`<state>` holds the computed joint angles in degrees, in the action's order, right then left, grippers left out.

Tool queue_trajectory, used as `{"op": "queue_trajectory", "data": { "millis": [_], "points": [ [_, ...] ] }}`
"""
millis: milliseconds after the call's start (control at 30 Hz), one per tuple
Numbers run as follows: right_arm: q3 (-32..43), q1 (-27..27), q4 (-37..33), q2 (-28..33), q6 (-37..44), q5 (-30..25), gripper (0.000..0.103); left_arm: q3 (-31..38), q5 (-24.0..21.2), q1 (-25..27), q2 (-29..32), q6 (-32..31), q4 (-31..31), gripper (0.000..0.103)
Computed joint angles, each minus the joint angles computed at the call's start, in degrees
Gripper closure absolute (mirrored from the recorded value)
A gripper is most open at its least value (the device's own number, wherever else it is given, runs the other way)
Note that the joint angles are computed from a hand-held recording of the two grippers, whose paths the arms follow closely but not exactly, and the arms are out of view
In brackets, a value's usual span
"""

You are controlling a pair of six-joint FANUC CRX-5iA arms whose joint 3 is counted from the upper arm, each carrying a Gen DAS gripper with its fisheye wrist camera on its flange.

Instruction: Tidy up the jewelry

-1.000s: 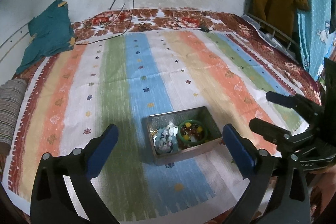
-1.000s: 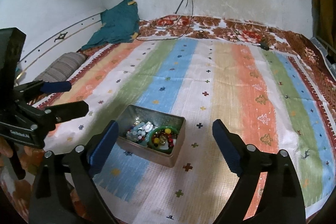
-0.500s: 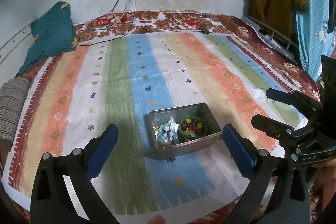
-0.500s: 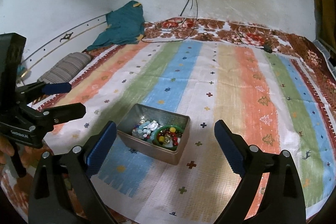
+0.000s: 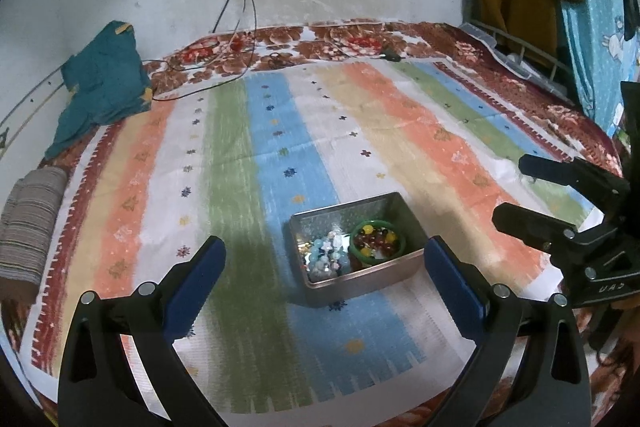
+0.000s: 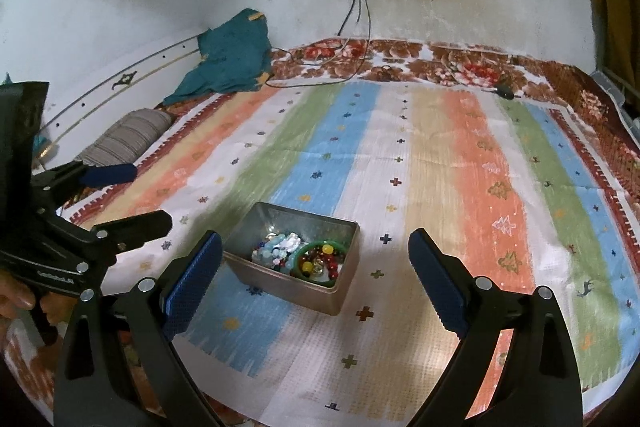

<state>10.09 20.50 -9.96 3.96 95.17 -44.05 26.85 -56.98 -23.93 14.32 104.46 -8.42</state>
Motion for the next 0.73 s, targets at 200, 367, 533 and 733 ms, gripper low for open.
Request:
{"op": "queue_trajectory", "data": {
  "millis": [200, 367, 533, 733],
  "points": [
    [0.5, 0.0, -0.4, 0.4, 0.9, -1.7, 0.008, -1.9, 2.9, 0.2, -0.8, -1.6, 1.5, 0.006],
    [0.6, -0.1, -1.1, 0.3, 1.7, -2.3, 0.008, -2.1, 3.0, 0.0, -0.8, -1.6, 1.7, 0.006],
    [0.9, -0.2, -1.3, 0.5, 1.5, -2.8, 0.008, -1.5, 2.2, -0.2, -0.5, -0.7, 0.8, 0.006],
    [1.3, -0.4, -1.8, 0.7, 1.8, -3.1, 0.008, -0.5, 1.2, -0.9, -0.3, 0.8, -2.0, 0.006]
  ]
}}
